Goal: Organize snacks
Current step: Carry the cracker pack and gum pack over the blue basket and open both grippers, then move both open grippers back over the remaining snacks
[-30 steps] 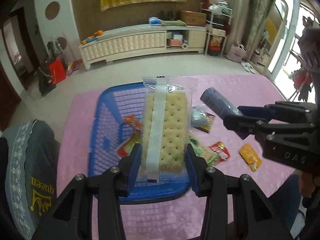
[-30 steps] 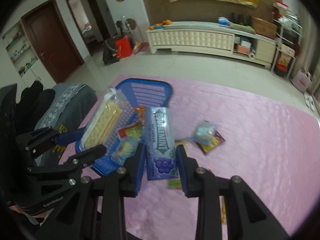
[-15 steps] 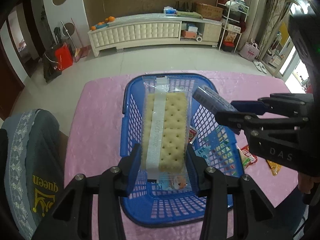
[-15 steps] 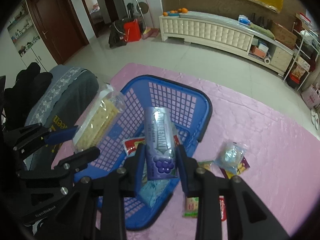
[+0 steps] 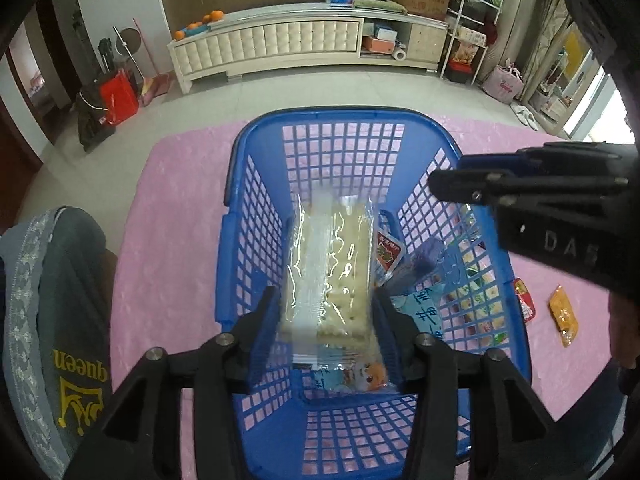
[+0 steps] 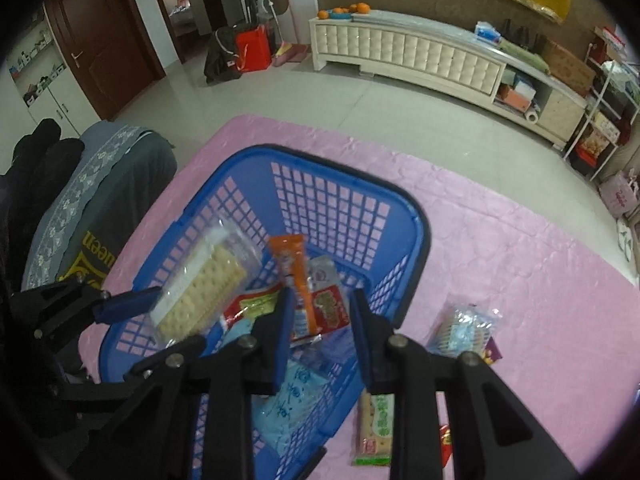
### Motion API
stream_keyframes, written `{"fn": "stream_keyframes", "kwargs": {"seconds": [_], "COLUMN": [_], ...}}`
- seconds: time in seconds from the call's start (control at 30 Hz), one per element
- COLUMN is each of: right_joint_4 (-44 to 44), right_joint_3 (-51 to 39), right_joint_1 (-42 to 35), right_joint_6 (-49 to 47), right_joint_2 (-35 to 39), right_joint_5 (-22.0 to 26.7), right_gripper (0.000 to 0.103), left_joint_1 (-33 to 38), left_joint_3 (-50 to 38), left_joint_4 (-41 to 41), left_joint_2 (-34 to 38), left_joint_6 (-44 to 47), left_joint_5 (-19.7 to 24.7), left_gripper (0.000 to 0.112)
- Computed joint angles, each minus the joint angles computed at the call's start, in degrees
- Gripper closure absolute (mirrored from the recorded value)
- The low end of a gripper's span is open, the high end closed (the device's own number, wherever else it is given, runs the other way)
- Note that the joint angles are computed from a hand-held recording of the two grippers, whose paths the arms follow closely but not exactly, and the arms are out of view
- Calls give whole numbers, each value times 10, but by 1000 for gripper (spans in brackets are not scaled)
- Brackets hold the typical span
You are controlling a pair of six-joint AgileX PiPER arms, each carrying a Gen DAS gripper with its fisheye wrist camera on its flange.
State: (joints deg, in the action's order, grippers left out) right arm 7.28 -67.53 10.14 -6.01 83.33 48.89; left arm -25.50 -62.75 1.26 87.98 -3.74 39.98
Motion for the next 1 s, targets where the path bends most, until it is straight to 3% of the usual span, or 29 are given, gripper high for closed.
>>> {"fn": "stream_keyframes", "kwargs": {"seconds": [0.07,0.2,0.33,0.4,0.53,0.73,1.0], "right_joint_4": [23,43,66,82,109,152,222], "right_joint_3": [-2,15,34,47,63,74,87], "right_joint_1": [-16,-38,-65,-91,-155,-286,-481], "right_joint_6": [-15,-30,-51,-74,-126,-218,-360], "right_joint_2": [-5,-35,-74,-101,-152,-201,-216], "right_joint_5": [9,18,33,47,80,135,202], "right_gripper": [69,51,44,41,34,32,31], "left_joint_1": [4,12,-14,-30,-84,-183,-305], "left_joint_3": [4,13,17,21,20,-1,-52], "left_joint_4": [-10,-39,-18,-8,28,86,160], "left_joint_2": [-10,-41,-72,-92,-121,-117,-49], "left_joint_6": [1,19,-11,-23,-73,-171,-307], "left_joint_5": [-2,1,15,19,30,44,67], "left_gripper": [49,48,48,41,37,32,30]}}
